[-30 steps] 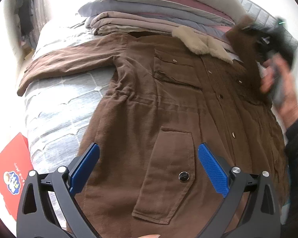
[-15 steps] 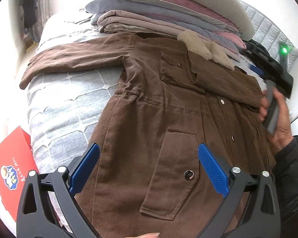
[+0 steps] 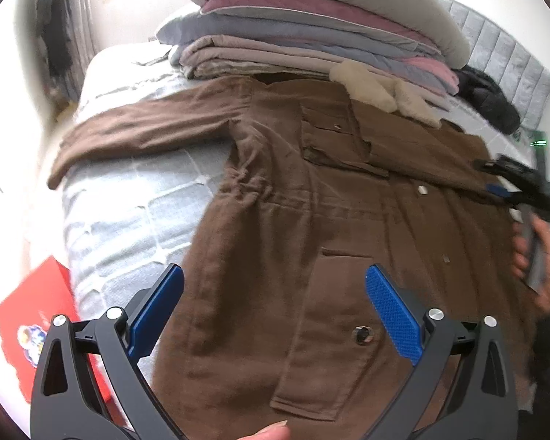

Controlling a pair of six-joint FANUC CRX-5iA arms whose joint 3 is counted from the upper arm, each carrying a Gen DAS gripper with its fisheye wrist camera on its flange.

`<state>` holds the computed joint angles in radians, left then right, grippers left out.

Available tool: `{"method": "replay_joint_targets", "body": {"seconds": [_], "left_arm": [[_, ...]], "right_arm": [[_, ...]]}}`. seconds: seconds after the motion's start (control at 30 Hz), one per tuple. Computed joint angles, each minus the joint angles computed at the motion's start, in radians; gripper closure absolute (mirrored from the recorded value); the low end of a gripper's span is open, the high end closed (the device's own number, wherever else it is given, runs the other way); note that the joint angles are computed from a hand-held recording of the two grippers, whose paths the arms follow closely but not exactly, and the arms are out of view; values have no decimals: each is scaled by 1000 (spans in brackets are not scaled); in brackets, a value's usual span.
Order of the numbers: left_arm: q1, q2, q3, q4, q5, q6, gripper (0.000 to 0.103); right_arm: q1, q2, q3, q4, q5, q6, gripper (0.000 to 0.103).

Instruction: Fold large clothes

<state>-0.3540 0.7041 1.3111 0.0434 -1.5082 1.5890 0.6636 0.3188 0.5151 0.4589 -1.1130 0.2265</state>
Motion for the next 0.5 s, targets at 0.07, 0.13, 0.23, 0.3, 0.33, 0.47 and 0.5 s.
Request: {"method": "replay_joint_targets", "body": {"seconds": [0.07, 0.13, 0.23, 0.3, 0.33, 0.47, 0.5], "left_arm": [[-4, -8, -7, -21, 9, -6, 7], [-8, -29, -38, -44, 31, -9, 7], [-11, -56, -75, -62, 60, -15, 7], [-14, -83, -113, -77, 89, -18, 7], [-15, -96, -132, -84, 102, -20, 7], [-14, -118, -159, -94, 124, -29, 7], [-13, -121, -164, -95, 126, -31, 7]], "right_arm": [[53, -48, -74, 4, 57, -31, 15], [104, -72, -118, -14, 83, -62, 15], [148, -64, -79, -97, 57, -34, 15], [179, -69, -76, -63, 60, -54, 15], [193, -69, -73, -40, 64, -64, 15], [225, -63, -75, 22, 97, -113, 15], [223, -57, -76, 20, 109, -119, 15]]}}
